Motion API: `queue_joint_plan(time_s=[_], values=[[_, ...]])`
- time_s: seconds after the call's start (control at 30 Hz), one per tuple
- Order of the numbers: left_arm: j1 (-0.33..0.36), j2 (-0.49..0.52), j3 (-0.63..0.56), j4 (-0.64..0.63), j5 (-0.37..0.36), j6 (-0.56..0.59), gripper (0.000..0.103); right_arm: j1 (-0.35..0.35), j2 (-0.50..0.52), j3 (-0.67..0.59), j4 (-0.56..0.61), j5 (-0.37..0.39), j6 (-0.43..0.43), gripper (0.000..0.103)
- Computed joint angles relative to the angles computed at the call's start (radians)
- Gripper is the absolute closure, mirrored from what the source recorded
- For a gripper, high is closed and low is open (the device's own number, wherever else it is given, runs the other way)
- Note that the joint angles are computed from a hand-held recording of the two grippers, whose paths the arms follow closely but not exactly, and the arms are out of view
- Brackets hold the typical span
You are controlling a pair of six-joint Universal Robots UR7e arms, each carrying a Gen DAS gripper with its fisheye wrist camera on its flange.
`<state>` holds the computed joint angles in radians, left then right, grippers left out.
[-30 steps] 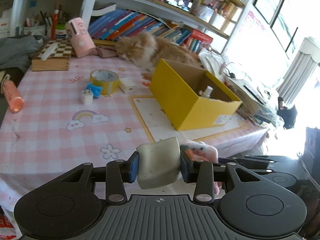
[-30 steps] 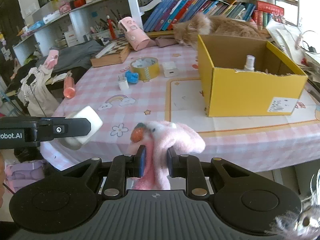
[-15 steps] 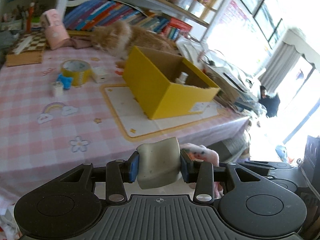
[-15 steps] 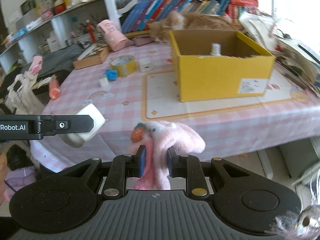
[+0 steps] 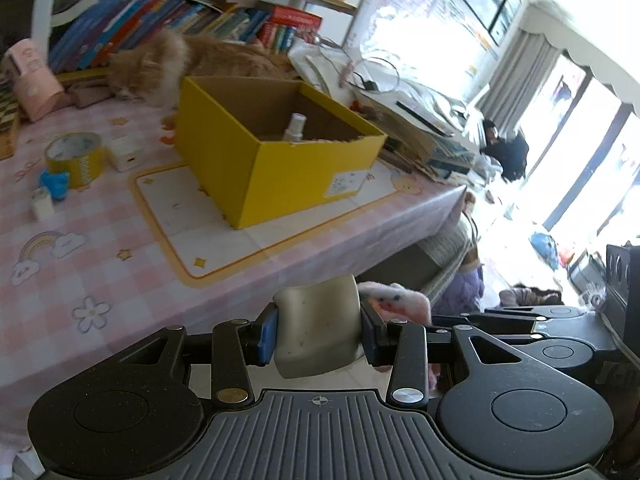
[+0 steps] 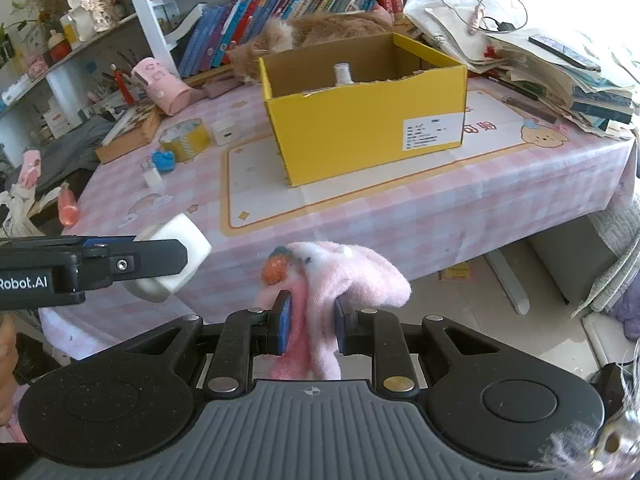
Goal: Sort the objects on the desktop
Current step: 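Lift the glove and sponge and carry both toward the yellow box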
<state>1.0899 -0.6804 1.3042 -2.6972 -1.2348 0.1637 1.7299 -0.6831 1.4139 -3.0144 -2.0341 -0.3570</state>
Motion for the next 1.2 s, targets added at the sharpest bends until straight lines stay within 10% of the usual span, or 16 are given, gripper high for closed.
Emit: queue_joint_plan(time_s=[1.2], values=[[-0.033, 0.355, -0.540, 0.034, 0.129, 0.076, 0.063, -0.083, 0.172, -0.545, 0.310, 0.132, -0.138, 0.083]])
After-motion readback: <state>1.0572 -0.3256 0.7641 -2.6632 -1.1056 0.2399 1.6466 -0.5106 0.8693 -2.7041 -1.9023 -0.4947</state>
